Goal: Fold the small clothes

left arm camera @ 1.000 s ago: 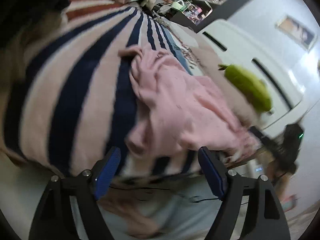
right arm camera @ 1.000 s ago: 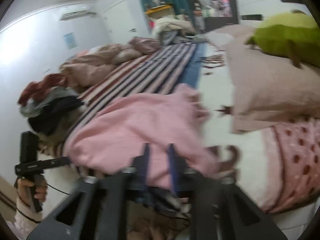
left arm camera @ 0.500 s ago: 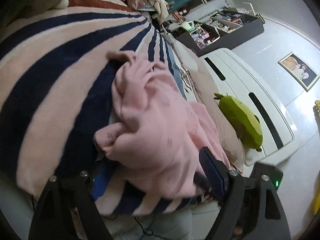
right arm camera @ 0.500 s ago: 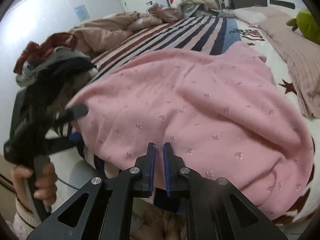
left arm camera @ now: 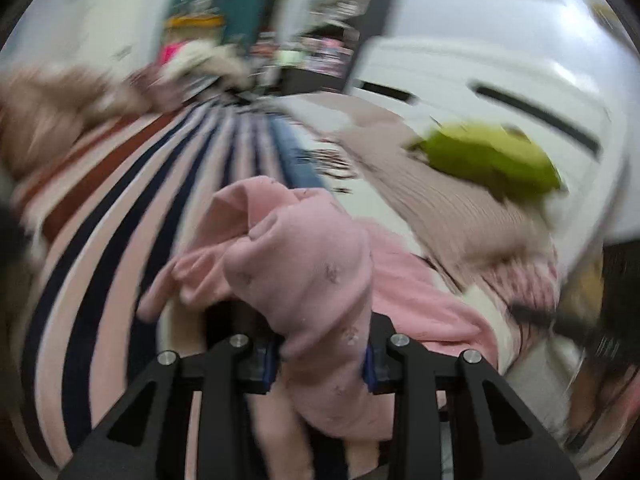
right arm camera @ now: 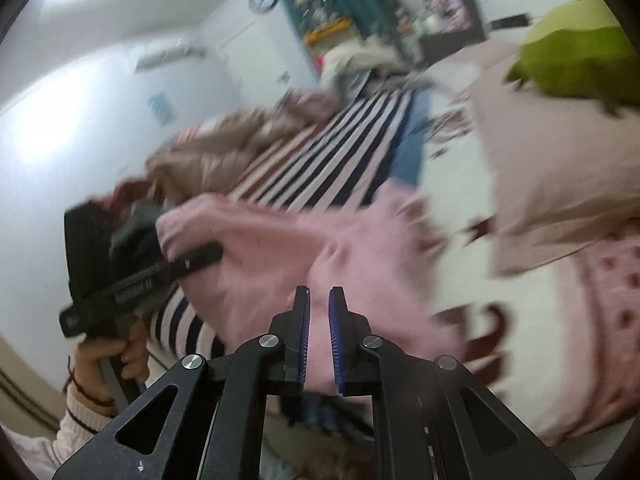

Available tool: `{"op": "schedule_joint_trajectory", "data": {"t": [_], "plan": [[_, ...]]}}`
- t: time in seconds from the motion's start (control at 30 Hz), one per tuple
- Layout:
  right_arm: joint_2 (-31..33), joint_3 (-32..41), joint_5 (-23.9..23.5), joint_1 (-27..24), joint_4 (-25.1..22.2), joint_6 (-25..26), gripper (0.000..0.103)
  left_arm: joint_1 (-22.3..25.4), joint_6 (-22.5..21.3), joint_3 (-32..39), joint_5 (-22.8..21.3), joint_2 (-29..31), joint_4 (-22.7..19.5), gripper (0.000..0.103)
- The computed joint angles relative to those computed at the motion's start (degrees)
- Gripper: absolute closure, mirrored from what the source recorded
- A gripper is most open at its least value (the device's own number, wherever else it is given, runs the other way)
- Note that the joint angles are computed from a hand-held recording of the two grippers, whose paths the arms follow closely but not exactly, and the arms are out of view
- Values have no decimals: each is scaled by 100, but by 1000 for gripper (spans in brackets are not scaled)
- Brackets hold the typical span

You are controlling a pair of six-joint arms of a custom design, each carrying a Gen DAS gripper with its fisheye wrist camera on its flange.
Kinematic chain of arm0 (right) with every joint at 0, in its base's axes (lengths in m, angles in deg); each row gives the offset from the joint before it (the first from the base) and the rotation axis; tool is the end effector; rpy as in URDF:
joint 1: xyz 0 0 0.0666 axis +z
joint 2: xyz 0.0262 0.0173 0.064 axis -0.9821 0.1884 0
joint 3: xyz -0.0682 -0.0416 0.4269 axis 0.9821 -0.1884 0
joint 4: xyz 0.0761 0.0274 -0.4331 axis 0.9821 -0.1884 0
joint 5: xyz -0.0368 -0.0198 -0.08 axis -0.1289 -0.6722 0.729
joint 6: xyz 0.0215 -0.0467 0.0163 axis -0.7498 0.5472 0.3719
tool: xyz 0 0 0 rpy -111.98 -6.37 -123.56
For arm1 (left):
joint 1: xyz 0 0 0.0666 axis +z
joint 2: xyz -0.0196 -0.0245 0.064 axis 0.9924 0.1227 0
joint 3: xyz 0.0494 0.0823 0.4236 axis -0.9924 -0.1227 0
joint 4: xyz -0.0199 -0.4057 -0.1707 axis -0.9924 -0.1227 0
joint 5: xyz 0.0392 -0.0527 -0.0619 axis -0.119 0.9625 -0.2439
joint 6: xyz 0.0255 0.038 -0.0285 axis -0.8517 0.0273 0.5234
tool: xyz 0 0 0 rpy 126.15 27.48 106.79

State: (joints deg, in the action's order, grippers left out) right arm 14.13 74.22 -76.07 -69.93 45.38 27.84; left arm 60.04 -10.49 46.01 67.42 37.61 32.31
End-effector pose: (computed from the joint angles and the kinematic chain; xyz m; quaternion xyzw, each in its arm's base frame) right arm 0.5529 0.1009 0.3213 -0.0218 0.8634 0.2498 0.4378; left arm 0.6701 -0.2905 0.3390 0.1726 0.8682 -0.1888 0.4252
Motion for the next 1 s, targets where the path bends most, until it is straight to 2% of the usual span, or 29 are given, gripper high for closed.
{"op": "schedule_joint_trajectory", "data": {"t": [0.07, 0.17, 0.23, 0.27, 0.3, 0.37, 0.47, 0.53, 0.67, 0.73, 0.8, 0.83, 1.0], "plan": [[-201, -200, 48, -176, 185, -66, 89, -184, -506, 392, 247, 223, -360, 75], [-371, -432, 19, -411, 325, -182, 88, -480, -1148, 1266, 826, 820, -1313, 73], [-402, -532, -23, -515, 362, -265, 88, -629, -1397, 1772, 1001, 1229, -1901, 68], [-407, -578, -48, -571, 373, -315, 88, -663, -1400, 1841, 1056, 1313, -1991, 63], [-404, -621, -91, -634, 376, -389, 88, -674, -1347, 1814, 1204, 1360, -1963, 60], [-393, -655, -152, -717, 372, -461, 88, -641, -1171, 1611, 1540, 1290, -1667, 46], [-360, -612, -187, -758, 303, -456, 88, -542, -888, 1384, 2055, 1094, -1627, 34], [-331, -529, -273, -739, 290, -398, 88, -465, -785, 1099, 2279, 875, -1514, 31], [-211, -243, -445, -491, 210, -27, 88, -347, -466, 476, 2346, 393, -1105, 30], [-102, -89, -660, -325, 190, 174, 92, -265, -356, 146, 2195, 151, -831, 30], [58, 57, -1014, -199, 199, 148, 96, -155, -226, -153, 1914, -59, -590, 30], [139, 151, -986, -130, 99, 161, 96, -101, -152, -254, 1816, -123, -503, 29], [500, 563, 292, 161, -957, 622, 99, 205, 378, -664, 1574, -293, -64, 29]]}}
